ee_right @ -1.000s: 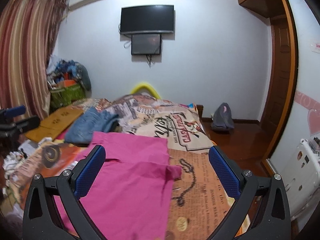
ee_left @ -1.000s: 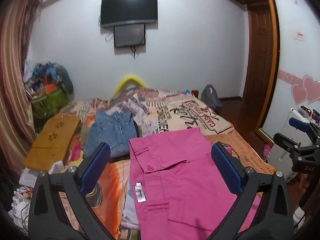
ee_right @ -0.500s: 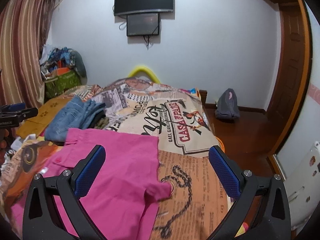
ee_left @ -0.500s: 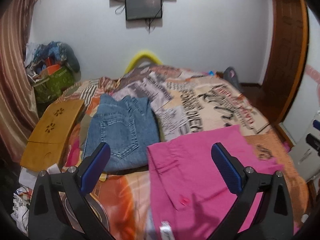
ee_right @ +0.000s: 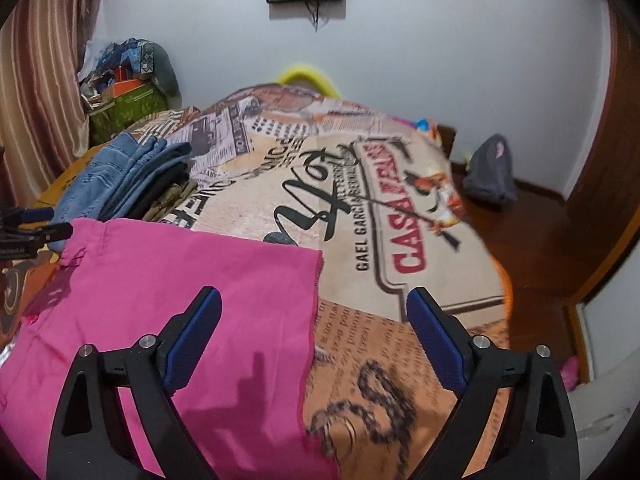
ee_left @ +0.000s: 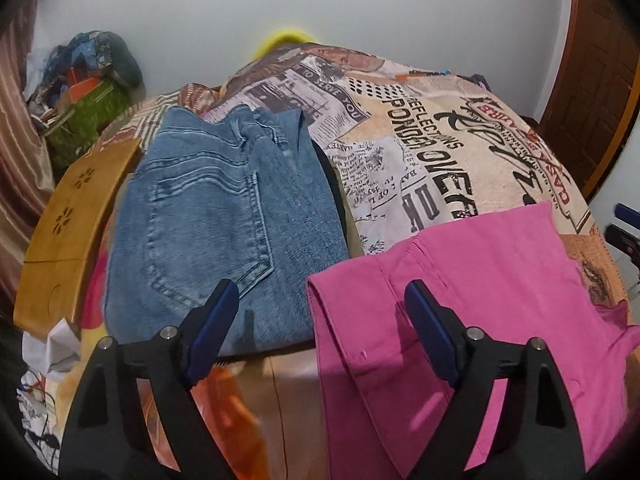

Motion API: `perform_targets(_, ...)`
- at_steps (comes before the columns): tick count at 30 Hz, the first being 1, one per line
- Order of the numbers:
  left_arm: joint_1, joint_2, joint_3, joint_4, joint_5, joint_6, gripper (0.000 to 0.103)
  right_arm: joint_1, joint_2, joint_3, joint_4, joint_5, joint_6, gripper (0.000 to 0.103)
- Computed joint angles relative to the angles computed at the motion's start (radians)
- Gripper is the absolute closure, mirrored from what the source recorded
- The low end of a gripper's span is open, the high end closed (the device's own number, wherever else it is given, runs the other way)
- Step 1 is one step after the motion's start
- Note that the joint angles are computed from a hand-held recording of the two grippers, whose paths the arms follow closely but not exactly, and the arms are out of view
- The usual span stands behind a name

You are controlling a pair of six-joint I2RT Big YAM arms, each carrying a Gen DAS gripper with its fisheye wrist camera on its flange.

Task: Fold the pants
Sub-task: 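Lower both grippers to the pink pants waistband edges, then grasp the waistband with the left gripper while the right gripper grasps the other waistband corner, folding over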

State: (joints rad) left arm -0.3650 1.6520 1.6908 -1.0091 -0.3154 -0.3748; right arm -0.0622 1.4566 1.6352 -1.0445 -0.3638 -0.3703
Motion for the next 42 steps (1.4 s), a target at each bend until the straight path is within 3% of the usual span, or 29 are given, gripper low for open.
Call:
perform_targets(5,0.021,0.035,0.014,-0.015,0.104,0.018,0.043,0.015,0.118,0.088,-0.066,-0.021,0.013,0.027)
perform_targets(6,0.021,0.039,0.014,-0.016,0.107,0.019,0.043,0.018,0.136,0.098,-0.061,-0.022,0.024,0.033)
perform_targets(9,0.015,0.032,0.002,0.004,0.090,0.049,0.048,0.021,0.190,0.137,-0.075,-0.045,0.055,0.036)
perform_targets(11,0.015,0.023,-0.004,0.006,0.088,0.065,0.060,0.022,0.219,0.163,-0.104,-0.061,0.056,0.040)
perform_targets(15,0.028,0.012,-0.013,0.007,0.108,0.064,0.073,0.031,0.259,0.204,-0.166,-0.097,0.029,0.054)
perform_targets(17,0.029,0.010,-0.014,0.004,0.105,0.063,0.080,0.044,0.248,0.186,-0.142,-0.068,0.007,0.057)
perform_targets(19,0.026,0.006,-0.015,0.002,0.093,0.062,0.086,0.050,0.239,0.176,-0.133,-0.073,-0.018,0.084)
perform_targets(21,0.024,0.004,-0.012,0.002,0.086,0.065,0.091,0.053,0.241,0.185,-0.149,-0.077,-0.027,0.097)
perform_targets(28,0.019,0.025,0.060,-0.020,0.064,0.084,0.094,0.045,0.227,0.201,-0.110,-0.073,-0.006,0.099)
perform_targets(35,0.006,0.036,0.158,-0.018,0.034,0.105,0.094,0.035,0.198,0.253,-0.045,-0.075,0.076,0.099)
perform_targets(42,-0.022,-0.051,0.156,-0.021,0.043,0.123,0.094,-0.001,0.132,0.298,-0.076,-0.141,0.100,0.099)
